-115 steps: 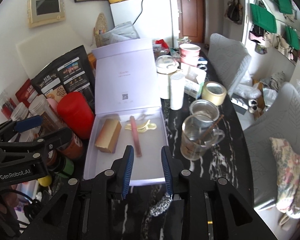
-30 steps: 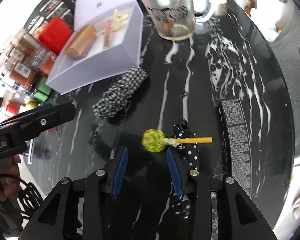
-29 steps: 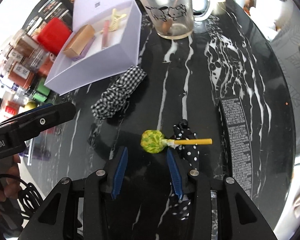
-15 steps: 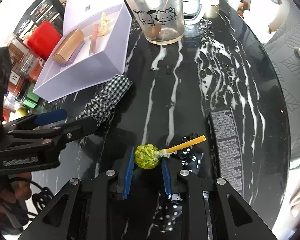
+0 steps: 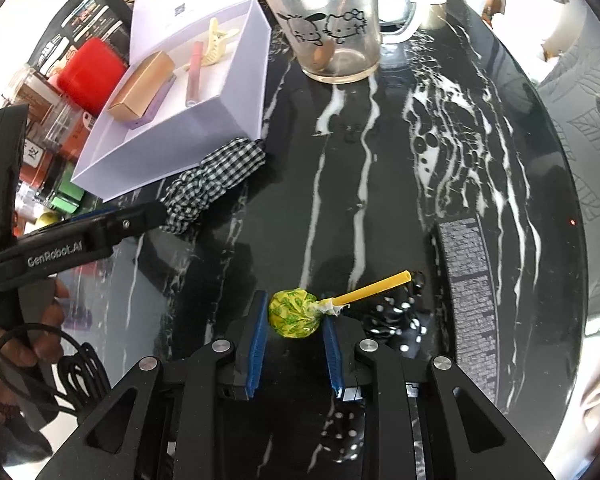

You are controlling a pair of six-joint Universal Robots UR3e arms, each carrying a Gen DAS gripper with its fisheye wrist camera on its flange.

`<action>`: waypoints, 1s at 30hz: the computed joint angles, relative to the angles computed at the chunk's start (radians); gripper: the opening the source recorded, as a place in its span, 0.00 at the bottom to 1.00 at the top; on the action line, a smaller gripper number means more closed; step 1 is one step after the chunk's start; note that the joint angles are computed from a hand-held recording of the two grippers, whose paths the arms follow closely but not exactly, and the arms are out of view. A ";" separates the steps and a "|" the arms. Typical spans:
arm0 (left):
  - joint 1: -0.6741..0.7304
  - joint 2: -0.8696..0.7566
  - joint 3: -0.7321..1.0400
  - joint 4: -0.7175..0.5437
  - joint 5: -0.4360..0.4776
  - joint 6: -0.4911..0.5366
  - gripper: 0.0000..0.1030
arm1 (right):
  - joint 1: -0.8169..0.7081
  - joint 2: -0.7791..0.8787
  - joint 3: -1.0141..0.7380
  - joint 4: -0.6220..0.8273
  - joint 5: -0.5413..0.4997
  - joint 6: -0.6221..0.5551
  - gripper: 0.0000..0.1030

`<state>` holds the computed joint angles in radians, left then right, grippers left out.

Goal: Organize rigid objects
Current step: 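Grasp the gingham scrunchie with the left gripper while the right gripper grasps the green lollipop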

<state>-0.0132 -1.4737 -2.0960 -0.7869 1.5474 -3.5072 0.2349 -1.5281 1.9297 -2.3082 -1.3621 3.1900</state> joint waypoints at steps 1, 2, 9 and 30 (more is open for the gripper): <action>0.006 0.003 -0.002 0.000 -0.008 -0.006 0.89 | 0.004 0.005 -0.007 0.000 0.000 0.002 0.25; 0.016 0.006 -0.007 0.008 -0.028 -0.004 0.89 | 0.008 0.010 -0.013 -0.001 0.000 0.004 0.25; -0.022 -0.048 0.016 0.086 -0.092 0.016 0.89 | 0.003 0.026 -0.034 0.000 -0.011 0.011 0.25; -0.169 -0.290 0.200 0.208 -0.049 0.151 0.54 | -0.070 -0.092 0.059 0.022 -0.004 -0.011 0.25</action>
